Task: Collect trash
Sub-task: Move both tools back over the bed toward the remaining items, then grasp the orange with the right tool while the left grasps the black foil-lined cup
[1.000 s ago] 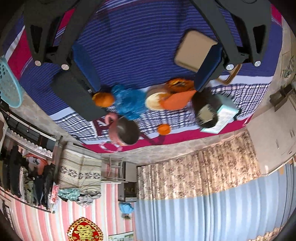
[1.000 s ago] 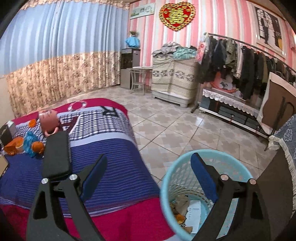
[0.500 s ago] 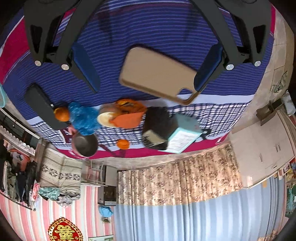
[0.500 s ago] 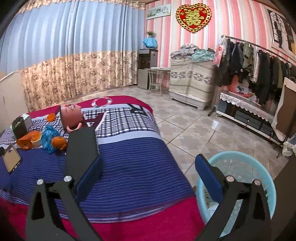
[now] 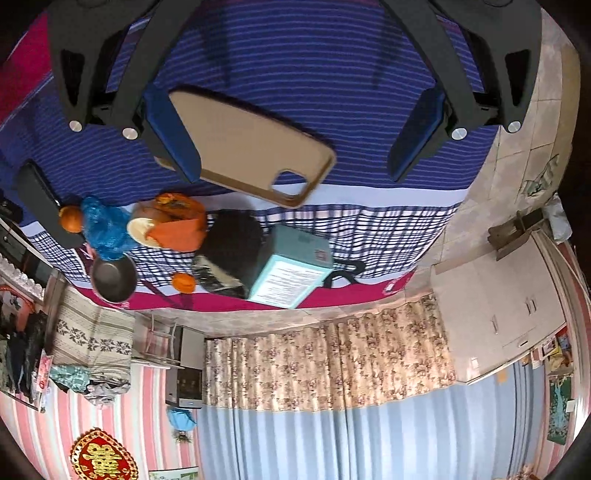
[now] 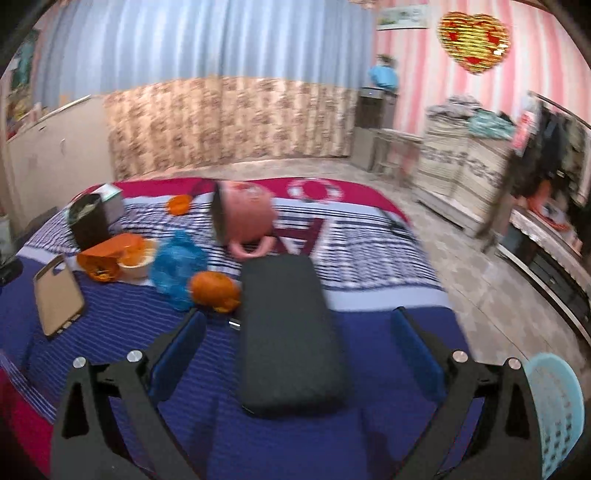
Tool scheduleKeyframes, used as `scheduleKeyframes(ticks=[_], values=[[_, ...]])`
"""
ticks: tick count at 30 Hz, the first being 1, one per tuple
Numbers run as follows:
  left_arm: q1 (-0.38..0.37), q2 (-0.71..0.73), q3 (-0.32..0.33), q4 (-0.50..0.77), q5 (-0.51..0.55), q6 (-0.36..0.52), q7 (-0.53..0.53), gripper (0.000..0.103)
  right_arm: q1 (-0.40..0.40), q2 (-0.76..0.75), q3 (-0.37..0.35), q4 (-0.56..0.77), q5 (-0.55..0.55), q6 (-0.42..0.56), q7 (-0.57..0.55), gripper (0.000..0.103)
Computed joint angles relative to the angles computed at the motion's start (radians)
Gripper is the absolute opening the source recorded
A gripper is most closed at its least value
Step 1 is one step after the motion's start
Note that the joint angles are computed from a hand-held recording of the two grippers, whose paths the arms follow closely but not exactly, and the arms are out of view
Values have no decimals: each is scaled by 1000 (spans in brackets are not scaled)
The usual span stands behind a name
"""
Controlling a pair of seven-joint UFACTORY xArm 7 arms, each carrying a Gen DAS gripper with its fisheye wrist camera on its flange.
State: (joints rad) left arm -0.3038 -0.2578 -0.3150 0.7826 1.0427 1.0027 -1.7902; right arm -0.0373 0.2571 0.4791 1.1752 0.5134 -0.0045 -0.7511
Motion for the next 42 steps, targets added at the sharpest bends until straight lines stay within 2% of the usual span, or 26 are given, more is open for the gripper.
scheduleKeyframes(ticks=[2, 4, 6, 10, 11, 12, 17, 20, 23, 28, 34, 35, 39, 40, 42], values=[[3, -14, 7, -14, -5, -7, 2, 97, 38, 34, -20, 42, -36, 44, 10, 96], [8, -27, 13, -28, -14, -21, 10, 97, 86, 64, -55, 76, -73, 69, 29, 90], [16, -35, 11, -34, -17, -23, 19, 97, 113, 96, -76, 118, -97, 119, 49, 74], [30, -40, 6, -32, -14, -24, 30, 97, 148, 146, -100, 183, -114, 181, 58, 59], [33, -41, 6, -31, -14, -26, 31, 97, 160, 157, -112, 200, -123, 201, 66, 46], [36, -42, 7, -29, -13, -30, 32, 97, 168, 165, -121, 213, -128, 218, 74, 38], [48, -28, 8, -20, -1, -57, 32, 97, 130, 145, -80, 185, -56, 211, 9, 32], [49, -7, 10, -4, 10, -74, 30, 97, 64, 100, -23, 141, 51, 198, -77, 30], [50, 17, 19, 20, 30, -99, 25, 97, 34, 36, -15, 95, 155, 200, -152, 30], [59, 106, 61, 100, 65, -173, 39, 97, 40, -81, -82, 0, 239, 197, -200, 30], [33, 253, 118, 249, 87, -159, 77, 97, 58, -205, -201, -108, 294, 197, -195, 30], [26, 277, 128, 277, 81, -148, 90, 95, 59, -222, -221, -123, 318, 196, -201, 30], [0, 345, 169, 348, 56, -151, 157, 74, 75, -238, -292, -139, 435, 188, -258, 30], [-6, 372, 177, 376, 26, -131, 198, 64, 83, -237, -307, -141, 445, 179, -262, 30], [-17, 394, 195, 397, -19, -126, 236, 53, 98, -230, -339, -137, 473, 164, -278, 30]])
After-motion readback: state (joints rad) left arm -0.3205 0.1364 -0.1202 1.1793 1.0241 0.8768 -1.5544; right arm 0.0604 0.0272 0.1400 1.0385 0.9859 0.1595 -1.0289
